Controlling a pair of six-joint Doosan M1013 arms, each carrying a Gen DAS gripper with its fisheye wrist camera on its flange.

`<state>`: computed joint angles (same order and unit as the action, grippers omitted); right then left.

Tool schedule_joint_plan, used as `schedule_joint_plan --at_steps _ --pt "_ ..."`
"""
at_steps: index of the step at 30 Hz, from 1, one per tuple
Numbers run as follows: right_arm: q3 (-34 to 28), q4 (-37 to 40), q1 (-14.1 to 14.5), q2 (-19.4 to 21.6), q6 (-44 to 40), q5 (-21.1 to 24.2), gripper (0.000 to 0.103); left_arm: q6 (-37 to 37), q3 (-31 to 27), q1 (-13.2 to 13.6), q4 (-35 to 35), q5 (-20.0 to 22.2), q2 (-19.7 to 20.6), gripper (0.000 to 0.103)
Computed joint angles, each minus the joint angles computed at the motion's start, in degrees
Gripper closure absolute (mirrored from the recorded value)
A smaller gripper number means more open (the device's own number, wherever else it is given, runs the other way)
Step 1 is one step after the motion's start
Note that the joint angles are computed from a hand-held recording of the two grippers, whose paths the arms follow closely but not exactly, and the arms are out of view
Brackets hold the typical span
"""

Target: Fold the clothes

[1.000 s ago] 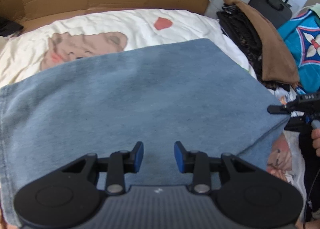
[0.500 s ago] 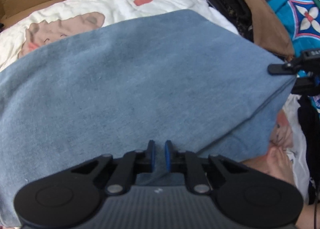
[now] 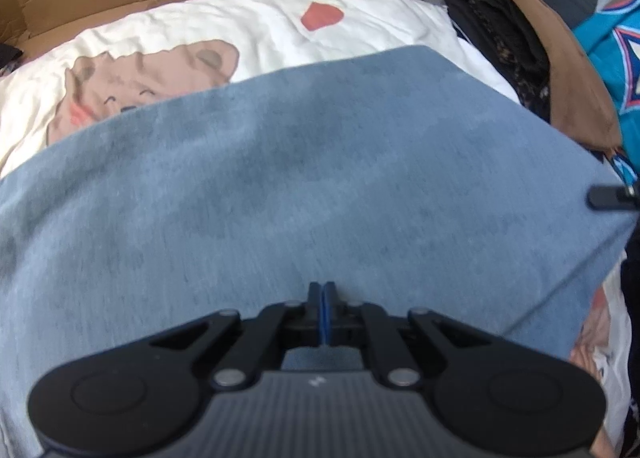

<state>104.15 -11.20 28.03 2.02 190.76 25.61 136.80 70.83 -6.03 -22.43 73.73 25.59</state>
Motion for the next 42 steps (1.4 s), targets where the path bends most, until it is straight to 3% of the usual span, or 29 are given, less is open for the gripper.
schedule_joint_plan --at_steps 9,18,23,29,33,42 --pt "1.40 -4.74 0.60 -0.27 10.01 -0.49 0.084 -1.74 -3.41 -1.03 -0.64 -3.04 2.65 0.101" --pt "3.22 -16.13 2.02 -0.21 29.11 -2.06 0.084 -4.52 -9.56 -2.11 -0.11 -3.50 6.77 0.101" --pt "2.79 -16.53 2.14 0.23 28.33 -1.25 0.084 -5.08 -10.33 -3.19 2.35 -5.39 7.08 0.101" --pt "2.36 -18.83 2.44 0.65 29.08 -0.77 0.084 -11.31 -15.55 -3.98 4.74 -0.75 10.15 0.100" --pt "0.71 -18.08 3.01 1.17 25.10 2.11 0.084 -8.91 -14.20 -4.56 6.89 -1.76 9.14 0.100" --pt "-0.64 -19.49 3.68 1.38 25.20 4.07 0.084 -9.75 -10.55 -3.36 7.34 1.11 5.88 0.099"
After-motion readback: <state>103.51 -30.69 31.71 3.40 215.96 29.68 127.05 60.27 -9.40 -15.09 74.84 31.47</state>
